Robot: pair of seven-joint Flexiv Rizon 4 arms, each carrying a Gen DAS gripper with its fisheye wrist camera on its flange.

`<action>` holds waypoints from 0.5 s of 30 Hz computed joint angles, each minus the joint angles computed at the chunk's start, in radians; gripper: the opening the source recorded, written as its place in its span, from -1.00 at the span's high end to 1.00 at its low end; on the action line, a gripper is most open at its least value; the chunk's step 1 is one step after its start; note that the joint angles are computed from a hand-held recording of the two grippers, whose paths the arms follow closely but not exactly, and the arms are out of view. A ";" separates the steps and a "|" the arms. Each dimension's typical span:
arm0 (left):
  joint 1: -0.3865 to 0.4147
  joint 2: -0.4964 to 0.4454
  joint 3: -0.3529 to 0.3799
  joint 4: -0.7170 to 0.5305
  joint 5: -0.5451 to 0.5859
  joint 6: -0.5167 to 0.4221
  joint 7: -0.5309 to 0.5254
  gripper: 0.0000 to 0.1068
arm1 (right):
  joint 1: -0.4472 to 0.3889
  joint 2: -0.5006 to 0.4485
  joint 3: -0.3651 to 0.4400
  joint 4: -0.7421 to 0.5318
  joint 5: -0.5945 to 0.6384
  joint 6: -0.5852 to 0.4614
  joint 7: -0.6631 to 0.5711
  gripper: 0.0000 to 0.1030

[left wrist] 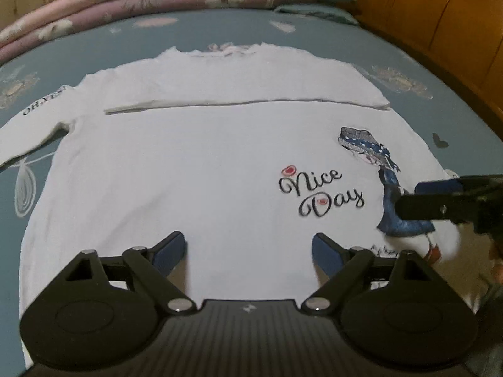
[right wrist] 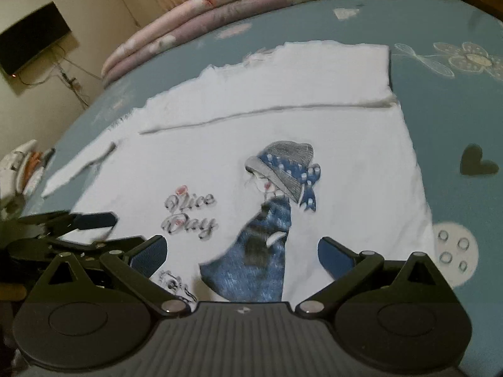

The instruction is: Fold clothes

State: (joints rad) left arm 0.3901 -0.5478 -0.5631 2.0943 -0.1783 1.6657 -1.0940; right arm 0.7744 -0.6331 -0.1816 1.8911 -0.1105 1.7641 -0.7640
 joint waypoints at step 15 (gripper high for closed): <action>0.220 -0.097 -0.187 0.058 0.208 0.116 -0.092 -0.92 | 0.212 -0.012 -0.161 0.074 0.241 0.121 -0.108 -1.00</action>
